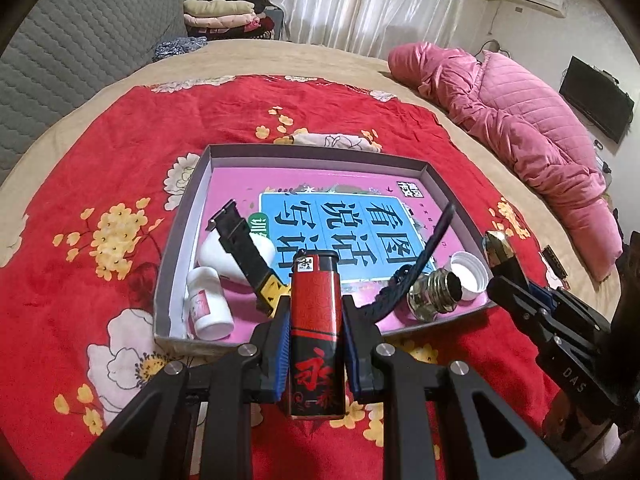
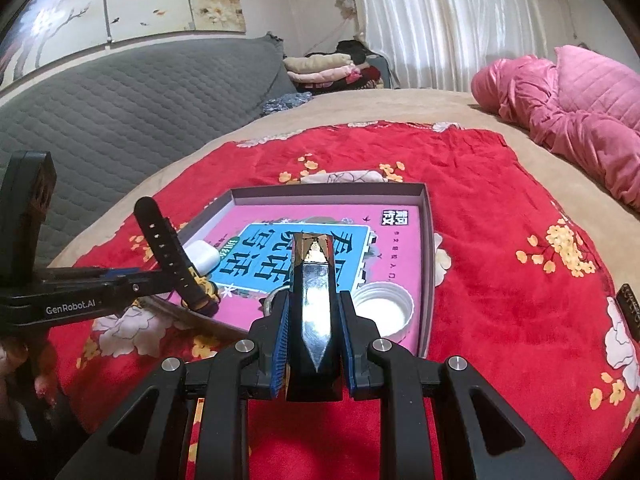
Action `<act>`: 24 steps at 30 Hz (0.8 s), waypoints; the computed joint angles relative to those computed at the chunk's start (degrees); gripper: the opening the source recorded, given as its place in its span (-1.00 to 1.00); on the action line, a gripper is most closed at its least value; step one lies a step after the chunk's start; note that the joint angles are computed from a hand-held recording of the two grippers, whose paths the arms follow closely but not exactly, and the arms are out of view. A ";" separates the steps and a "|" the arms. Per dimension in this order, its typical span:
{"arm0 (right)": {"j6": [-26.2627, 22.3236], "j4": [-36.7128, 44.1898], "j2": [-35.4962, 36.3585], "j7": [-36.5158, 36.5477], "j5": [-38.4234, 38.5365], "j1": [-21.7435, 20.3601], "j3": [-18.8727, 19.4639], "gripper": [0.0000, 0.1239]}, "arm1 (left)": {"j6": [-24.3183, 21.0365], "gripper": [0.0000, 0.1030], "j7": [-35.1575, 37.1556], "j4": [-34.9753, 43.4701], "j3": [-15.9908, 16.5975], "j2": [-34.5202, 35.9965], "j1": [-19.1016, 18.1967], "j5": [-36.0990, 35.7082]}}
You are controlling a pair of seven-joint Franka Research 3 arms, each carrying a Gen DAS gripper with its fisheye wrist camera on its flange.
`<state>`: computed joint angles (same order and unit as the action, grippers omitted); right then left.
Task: Organize rigid objects
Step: 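Carry the lighter into the box with the left tool while the right carries the black tube over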
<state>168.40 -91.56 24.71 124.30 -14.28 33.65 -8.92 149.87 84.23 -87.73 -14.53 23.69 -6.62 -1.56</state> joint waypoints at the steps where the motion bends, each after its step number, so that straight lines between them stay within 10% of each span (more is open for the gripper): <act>1: 0.01 0.11 0.09 -0.09 0.10 -0.11 0.05 -0.63 | -0.01 -0.55 -0.10 0.45 0.06 0.33 -0.11 0.13; 24: 0.99 1.37 1.13 2.78 -0.70 0.64 -3.11 -0.63 | -2.64 -0.55 -1.99 8.31 0.86 5.59 -1.27 2.83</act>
